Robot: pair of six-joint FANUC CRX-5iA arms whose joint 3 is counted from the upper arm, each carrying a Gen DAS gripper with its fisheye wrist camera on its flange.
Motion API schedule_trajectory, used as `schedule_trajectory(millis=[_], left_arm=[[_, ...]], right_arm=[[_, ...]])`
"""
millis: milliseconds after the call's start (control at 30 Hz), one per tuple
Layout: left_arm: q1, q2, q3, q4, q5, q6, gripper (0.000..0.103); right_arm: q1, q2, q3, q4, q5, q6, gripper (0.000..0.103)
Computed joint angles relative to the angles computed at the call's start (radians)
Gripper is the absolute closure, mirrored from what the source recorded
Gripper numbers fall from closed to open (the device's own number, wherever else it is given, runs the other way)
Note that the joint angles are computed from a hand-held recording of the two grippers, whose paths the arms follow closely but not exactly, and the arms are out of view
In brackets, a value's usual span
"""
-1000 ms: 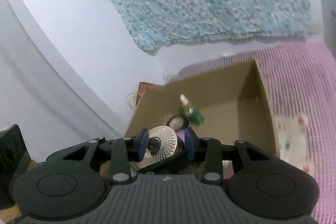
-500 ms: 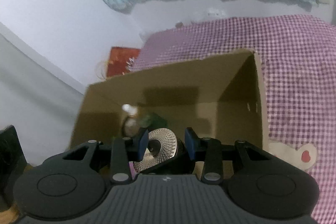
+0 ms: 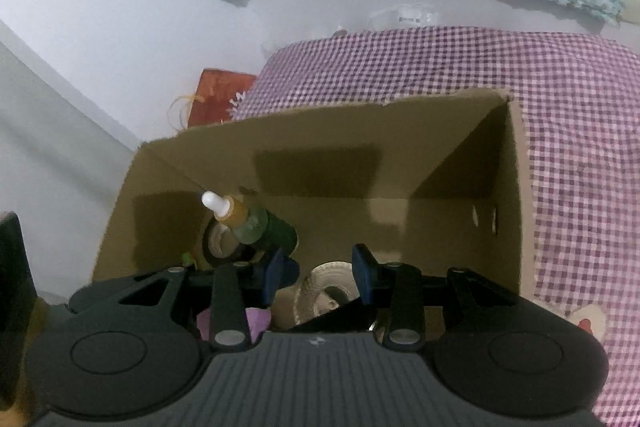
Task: Organize rigid objects
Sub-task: 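Carry the gold jar into the box and open the right tool, then move the right tool back down to the white supplement bottle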
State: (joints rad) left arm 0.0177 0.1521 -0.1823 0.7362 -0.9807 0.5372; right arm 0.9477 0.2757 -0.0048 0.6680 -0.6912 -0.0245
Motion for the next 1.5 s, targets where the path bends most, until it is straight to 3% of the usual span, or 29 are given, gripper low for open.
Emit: schedule_trajectory(millis=[133,167,267,433,467,600,767,933,1200,1500], left_arm=[[0.016,-0.050,-0.050,0.061,-0.006,-0.057,0.031],[0.021,-0.068,-0.066,0.075,-0.009,-0.076,0.026],[0.055,-0.132,-0.128,0.142,-0.046,-0.174,0.023],[0.156,-0.237,-0.208,0.194,-0.172,-0.315,0.007],[0.185,-0.256,-0.220,0.199,-0.201,-0.339,0.006],[0.325,-0.305,-0.256,0.208,-0.343,-0.421,0.003],[0.481,-0.342,-0.304,0.205,-0.445,-0.543,0.002],[0.557,-0.349,-0.325,0.219,-0.458,-0.611,0.002],[0.613,-0.314,-0.331,0.256,-0.452,-0.651,0.002],[0.603,-0.274,-0.350,0.288,-0.343,-0.677,0.002]], right_arm=[[0.013,-0.054,-0.097,0.173,0.047,-0.187,0.062],[0.015,-0.075,-0.136,0.248,0.064,-0.266,0.062],[0.029,-0.146,-0.257,0.509,0.090,-0.567,0.062],[0.089,-0.249,-0.421,0.902,0.017,-1.097,0.062],[0.114,-0.261,-0.438,0.934,-0.019,-1.153,0.061],[0.280,-0.245,-0.428,0.864,-0.241,-1.165,0.058],[0.401,-0.191,-0.372,0.736,-0.351,-1.130,0.056],[0.442,-0.139,-0.327,0.705,-0.336,-1.170,0.056],[0.425,-0.062,-0.207,0.641,-0.257,-1.049,0.051],[0.390,0.011,-0.098,0.555,-0.186,-0.940,0.050]])
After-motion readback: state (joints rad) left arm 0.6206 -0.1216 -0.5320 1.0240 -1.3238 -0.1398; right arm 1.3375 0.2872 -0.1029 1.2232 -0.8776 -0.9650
